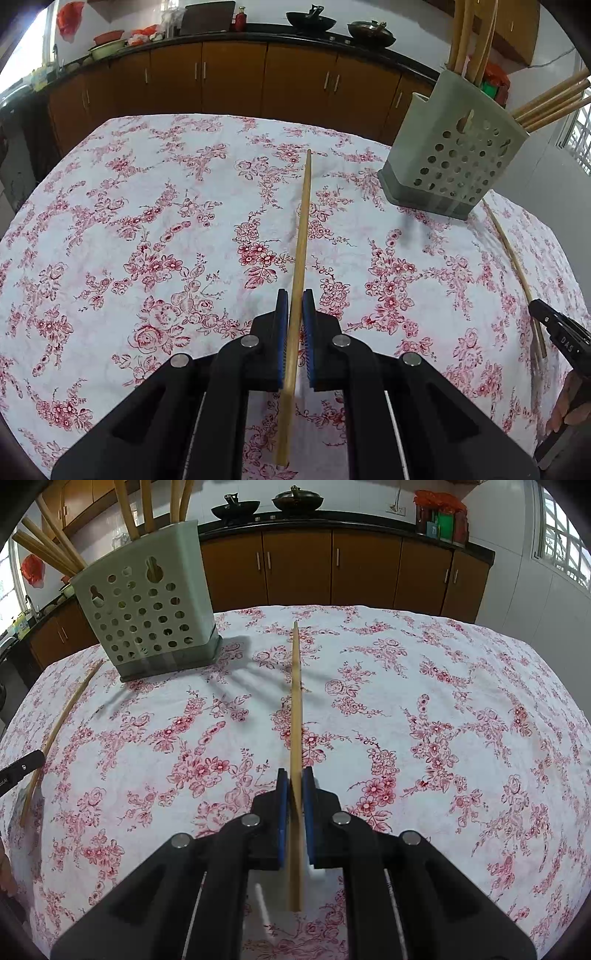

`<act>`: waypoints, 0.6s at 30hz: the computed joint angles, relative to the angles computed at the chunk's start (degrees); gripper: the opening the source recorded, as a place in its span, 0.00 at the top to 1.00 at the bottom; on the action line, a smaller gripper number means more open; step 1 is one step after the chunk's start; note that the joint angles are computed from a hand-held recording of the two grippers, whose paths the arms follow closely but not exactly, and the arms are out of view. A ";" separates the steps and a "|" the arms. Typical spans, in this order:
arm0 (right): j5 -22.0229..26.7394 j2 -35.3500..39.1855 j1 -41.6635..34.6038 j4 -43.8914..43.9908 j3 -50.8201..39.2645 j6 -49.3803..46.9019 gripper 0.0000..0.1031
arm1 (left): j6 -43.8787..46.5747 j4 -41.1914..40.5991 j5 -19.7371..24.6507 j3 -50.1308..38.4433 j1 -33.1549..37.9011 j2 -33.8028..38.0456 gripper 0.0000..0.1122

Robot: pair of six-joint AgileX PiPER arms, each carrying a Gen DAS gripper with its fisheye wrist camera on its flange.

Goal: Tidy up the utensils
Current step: 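Hold the grasped chopsticks in both tools on the table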

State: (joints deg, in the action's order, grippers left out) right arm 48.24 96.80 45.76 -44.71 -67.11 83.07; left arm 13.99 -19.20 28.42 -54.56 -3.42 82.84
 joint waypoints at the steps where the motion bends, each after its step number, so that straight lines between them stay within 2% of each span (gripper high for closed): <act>1: 0.00 0.00 0.00 0.00 0.00 0.00 0.90 | 0.05 -0.10 0.02 0.01 0.02 -0.01 0.91; 18: 0.01 0.01 0.02 -0.01 -0.02 0.04 0.90 | -0.14 0.05 0.07 0.03 0.01 -0.09 0.91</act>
